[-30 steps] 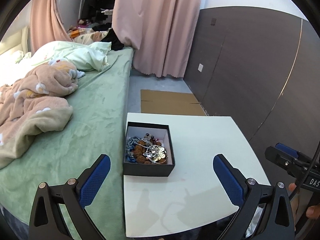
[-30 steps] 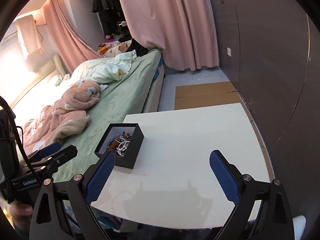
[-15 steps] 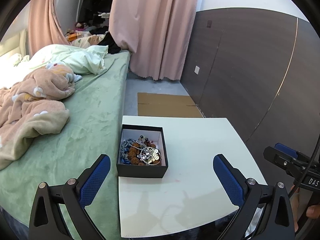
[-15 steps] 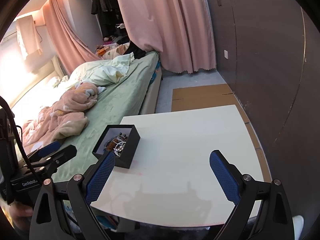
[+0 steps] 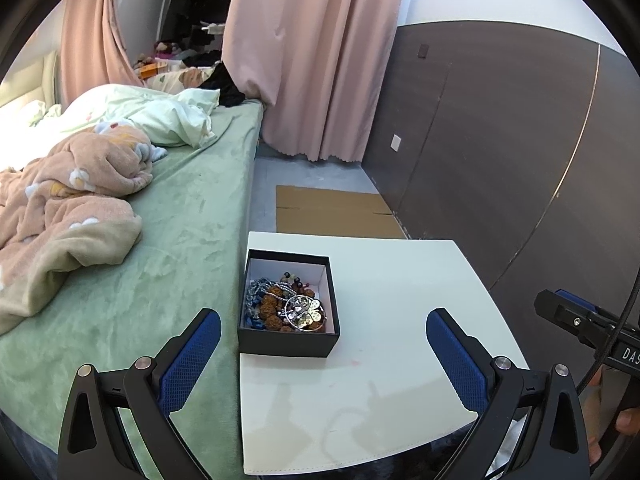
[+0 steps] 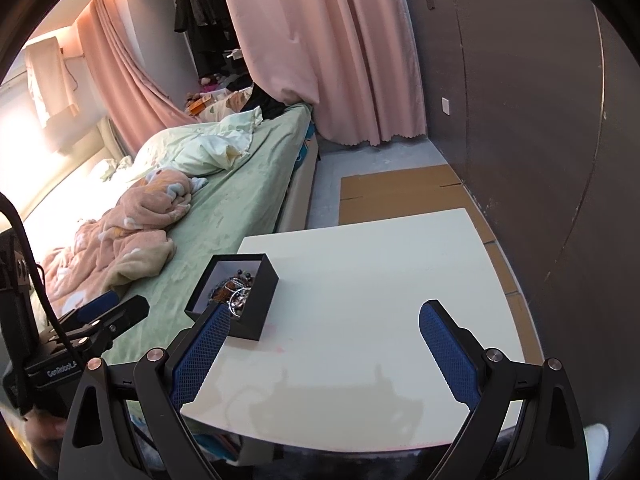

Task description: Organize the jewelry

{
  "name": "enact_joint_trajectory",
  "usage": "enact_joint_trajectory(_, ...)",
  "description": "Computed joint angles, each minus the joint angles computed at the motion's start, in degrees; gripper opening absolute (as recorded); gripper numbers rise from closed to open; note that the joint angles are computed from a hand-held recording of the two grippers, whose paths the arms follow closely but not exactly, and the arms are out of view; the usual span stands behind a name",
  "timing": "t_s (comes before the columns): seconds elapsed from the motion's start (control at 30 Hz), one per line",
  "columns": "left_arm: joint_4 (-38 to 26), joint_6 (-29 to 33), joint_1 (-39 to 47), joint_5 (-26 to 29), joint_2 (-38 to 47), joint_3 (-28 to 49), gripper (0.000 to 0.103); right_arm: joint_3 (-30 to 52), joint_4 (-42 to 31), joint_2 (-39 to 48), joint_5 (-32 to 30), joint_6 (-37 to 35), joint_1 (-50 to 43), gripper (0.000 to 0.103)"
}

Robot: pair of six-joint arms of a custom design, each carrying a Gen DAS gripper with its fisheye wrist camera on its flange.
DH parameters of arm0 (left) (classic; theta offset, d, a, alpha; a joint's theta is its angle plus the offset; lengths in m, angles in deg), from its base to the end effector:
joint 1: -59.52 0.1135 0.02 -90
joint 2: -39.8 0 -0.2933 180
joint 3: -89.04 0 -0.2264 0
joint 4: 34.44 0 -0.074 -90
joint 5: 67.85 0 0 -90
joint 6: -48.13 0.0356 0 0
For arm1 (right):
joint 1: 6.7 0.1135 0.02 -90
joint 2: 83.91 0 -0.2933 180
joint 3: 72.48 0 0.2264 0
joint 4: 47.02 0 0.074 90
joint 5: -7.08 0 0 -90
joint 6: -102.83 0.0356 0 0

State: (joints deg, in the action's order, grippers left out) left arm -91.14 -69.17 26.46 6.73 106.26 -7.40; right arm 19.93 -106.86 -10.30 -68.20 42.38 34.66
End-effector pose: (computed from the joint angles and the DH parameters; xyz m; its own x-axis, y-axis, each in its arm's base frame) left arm 0.1751 -0.1026 0.3799 -0.6372 -0.1128 -0.7624 0.0697 0.9767 -0.2028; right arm 0.1811 0.1474 0.3966 -0.6730 0.0430 -0.7384 -0.1878 0.9557 0.2268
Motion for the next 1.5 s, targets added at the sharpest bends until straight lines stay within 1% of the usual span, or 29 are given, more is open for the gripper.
enact_joint_trajectory(1.37,-1.36,-1.26,-1.23,-1.3,-0.15,0.35,0.102,0.74,-2.53,-0.71,0.16,-0.14,-0.62,0.096)
enact_joint_trajectory(1.5,-1.53,-0.43,-2.41,-3.28,0.32,0.25,0.103,0.26,-2.92,-0.67,0.17,-0.24,-0.78,0.096)
